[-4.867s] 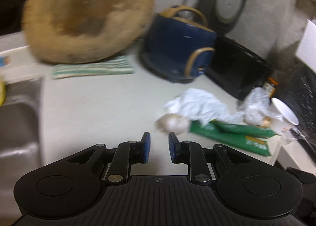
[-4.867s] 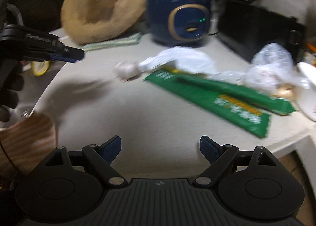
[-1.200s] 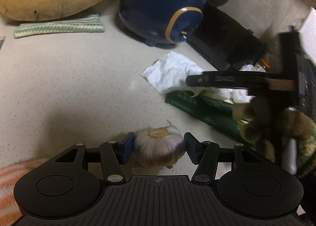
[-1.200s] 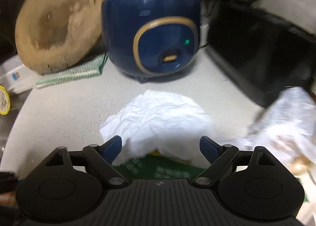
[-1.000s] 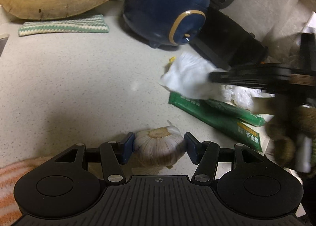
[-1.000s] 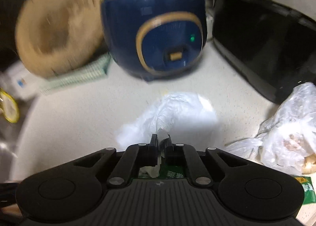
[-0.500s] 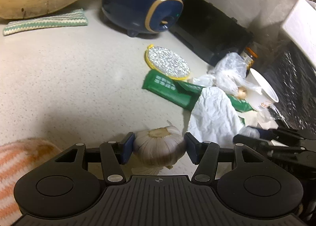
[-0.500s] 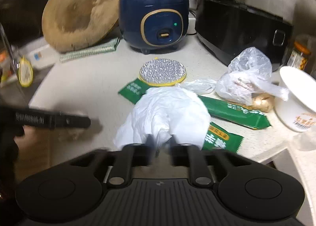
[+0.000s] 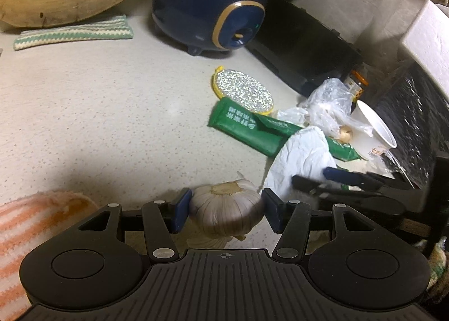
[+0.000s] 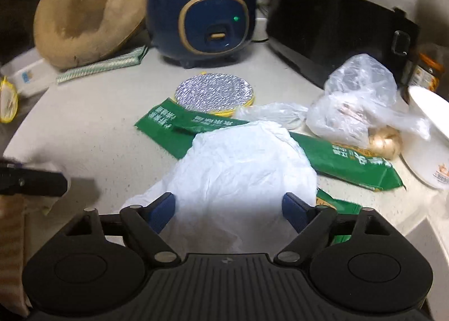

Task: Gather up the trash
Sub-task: 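Grasp the crumpled white tissue with the right tool while the left tool holds the garlic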

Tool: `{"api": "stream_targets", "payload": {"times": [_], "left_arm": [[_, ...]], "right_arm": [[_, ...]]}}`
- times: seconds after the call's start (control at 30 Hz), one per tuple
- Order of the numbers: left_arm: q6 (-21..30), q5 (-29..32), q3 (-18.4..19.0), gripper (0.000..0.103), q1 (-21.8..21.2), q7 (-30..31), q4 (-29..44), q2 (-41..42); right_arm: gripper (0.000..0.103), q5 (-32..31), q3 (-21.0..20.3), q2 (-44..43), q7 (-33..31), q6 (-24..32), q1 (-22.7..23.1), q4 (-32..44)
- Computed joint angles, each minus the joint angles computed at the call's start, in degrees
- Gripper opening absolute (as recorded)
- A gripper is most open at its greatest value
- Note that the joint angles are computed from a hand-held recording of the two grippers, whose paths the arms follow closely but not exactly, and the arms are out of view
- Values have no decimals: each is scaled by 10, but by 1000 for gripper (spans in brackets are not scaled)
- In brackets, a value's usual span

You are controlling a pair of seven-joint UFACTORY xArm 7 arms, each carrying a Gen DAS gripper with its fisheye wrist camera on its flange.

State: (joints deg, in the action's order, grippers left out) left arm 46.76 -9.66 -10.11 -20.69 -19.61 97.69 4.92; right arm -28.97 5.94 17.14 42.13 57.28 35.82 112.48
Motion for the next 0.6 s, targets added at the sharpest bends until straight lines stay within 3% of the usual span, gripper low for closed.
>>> {"api": "stream_targets", "payload": {"times": [0.03,0.1,0.3,0.6], "left_arm": [[0,2,0,60,0,-2,0,-1],[1,5,0,60,-2,-6,1,0],[5,9,-7,60,-13,-5,25,18],[29,-5,-14,60,-29,22,64,47]], "right_arm": [[27,7,2,-8,3,-12,-3,-9],[4,56,13,-24,-9,-35,-21,-22],[3,57,26,-110,38,-107,-43,-109],[3,31,50,-126,79,-105,-68,-141]]}}
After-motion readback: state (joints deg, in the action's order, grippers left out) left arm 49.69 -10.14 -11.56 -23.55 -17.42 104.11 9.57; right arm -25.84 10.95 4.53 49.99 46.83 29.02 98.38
